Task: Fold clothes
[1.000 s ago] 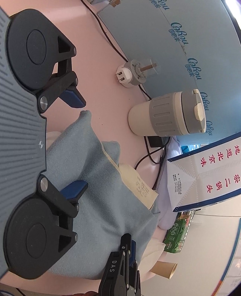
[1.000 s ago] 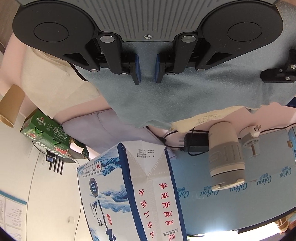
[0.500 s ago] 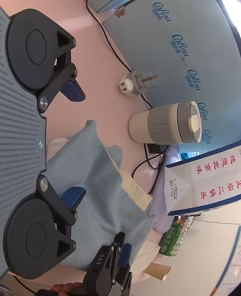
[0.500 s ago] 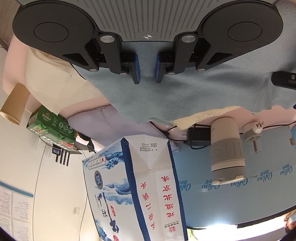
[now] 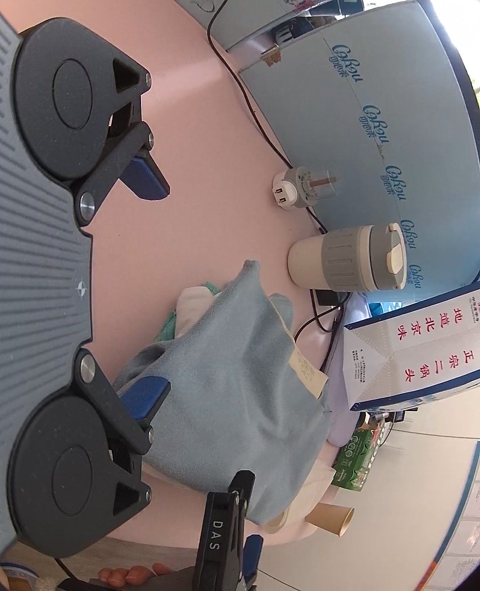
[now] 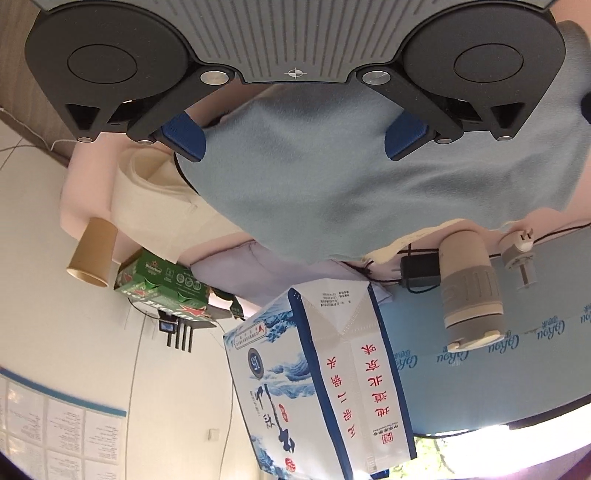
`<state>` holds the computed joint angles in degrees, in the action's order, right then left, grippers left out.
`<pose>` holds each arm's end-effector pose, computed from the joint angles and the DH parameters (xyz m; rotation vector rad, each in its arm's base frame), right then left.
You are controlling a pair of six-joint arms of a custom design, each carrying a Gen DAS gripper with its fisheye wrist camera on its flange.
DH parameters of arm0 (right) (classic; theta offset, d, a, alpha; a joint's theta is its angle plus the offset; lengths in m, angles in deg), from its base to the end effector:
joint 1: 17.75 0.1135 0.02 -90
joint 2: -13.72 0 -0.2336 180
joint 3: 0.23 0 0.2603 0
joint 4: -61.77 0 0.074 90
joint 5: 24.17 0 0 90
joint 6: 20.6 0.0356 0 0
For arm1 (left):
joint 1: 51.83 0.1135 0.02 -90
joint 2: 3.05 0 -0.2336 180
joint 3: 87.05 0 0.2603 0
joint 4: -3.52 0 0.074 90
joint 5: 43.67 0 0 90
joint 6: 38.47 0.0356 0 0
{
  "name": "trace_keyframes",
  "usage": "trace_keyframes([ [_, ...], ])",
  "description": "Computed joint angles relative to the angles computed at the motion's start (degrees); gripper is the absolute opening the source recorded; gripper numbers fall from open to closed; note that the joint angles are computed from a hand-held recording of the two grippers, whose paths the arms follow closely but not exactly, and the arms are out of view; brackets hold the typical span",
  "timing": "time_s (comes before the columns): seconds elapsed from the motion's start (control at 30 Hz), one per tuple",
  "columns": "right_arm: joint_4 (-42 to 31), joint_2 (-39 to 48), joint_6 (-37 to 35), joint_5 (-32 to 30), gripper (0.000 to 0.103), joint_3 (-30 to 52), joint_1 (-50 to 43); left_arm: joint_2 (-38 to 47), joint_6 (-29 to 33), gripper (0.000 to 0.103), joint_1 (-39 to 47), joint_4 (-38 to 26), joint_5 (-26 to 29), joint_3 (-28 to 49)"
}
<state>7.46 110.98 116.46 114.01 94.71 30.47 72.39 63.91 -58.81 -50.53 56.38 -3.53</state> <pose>0.2619 0.2533 0.2531 0.2660 2.1500 -0.1713 0.2918 -0.0420 0.2978 0.4799 2.3141 -0.1625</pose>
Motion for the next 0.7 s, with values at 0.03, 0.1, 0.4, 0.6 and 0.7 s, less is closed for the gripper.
trace_keyframes([
  [0.03,-1.42,-0.17,2.41,0.69,0.103,0.36,1.21,-0.83,0.34,0.102,0.56,-0.29,0.45,-0.36],
  [0.1,-3.14,-0.65,5.71,1.53,0.103,0.83,3.60,-2.29,1.00,0.102,1.66,-1.32,1.25,-0.94],
  [0.4,-11.48,4.53,12.65,-3.53,0.103,7.55,11.98,-7.43,3.73,0.102,6.74,-7.26,5.32,-6.35],
  [0.6,-11.91,5.84,15.54,-9.61,0.103,7.32,15.52,-7.88,4.66,0.102,7.92,-8.87,7.22,-9.27],
  [0.7,-13.12,7.81,16.80,-11.94,0.103,8.63,15.50,-6.15,4.20,0.102,7.95,-9.96,7.12,-9.64],
])
